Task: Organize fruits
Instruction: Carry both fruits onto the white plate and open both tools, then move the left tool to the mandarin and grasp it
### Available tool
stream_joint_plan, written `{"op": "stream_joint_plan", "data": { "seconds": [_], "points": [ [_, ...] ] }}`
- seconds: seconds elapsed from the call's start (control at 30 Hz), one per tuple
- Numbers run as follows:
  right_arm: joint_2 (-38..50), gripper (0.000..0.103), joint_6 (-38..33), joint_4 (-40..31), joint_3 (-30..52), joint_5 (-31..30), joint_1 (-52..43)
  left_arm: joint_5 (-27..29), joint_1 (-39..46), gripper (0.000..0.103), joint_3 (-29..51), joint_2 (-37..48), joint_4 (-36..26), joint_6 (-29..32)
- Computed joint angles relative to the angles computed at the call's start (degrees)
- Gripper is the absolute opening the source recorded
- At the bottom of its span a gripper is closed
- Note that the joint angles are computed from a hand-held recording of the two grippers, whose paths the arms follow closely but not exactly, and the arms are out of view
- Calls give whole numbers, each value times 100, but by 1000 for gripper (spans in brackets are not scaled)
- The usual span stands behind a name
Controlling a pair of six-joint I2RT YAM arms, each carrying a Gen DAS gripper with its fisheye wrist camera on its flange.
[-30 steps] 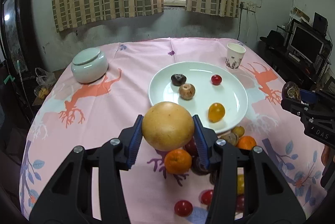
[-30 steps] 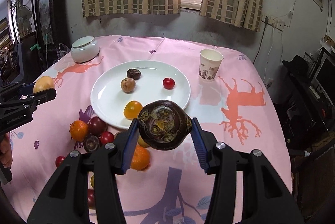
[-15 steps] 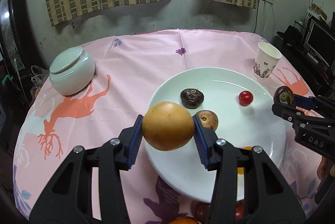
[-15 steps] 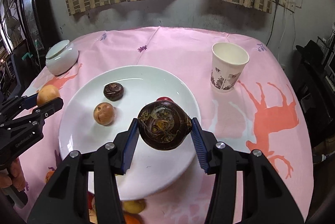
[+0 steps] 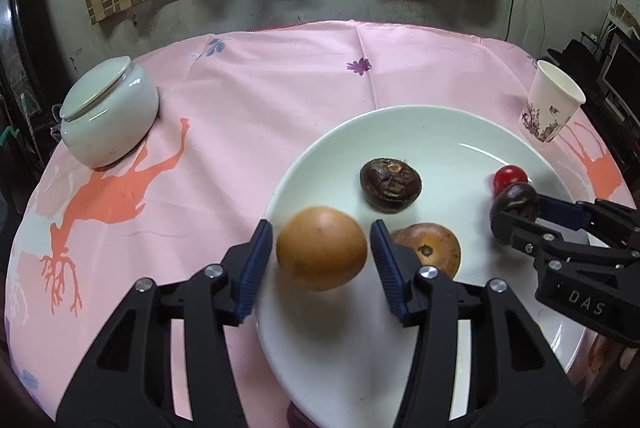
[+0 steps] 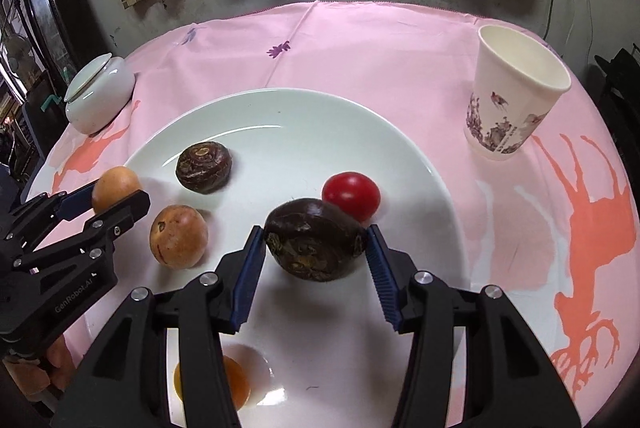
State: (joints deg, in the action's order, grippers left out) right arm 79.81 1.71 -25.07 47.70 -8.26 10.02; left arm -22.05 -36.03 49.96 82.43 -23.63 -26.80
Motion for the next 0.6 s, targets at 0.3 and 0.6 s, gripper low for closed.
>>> {"op": "stream_joint_plan", "data": {
  "seconds": [0.3, 0.6],
  "points": [
    [-1184, 54, -107, -430, -368, -372, -360, -827, -703, 90, -141, -1172, -888, -446],
    [-3628, 70, -491, -2323, -611, -394, -451, -2396, -3137, 99, -236, -2265, -3061, -2452]
  ]
}}
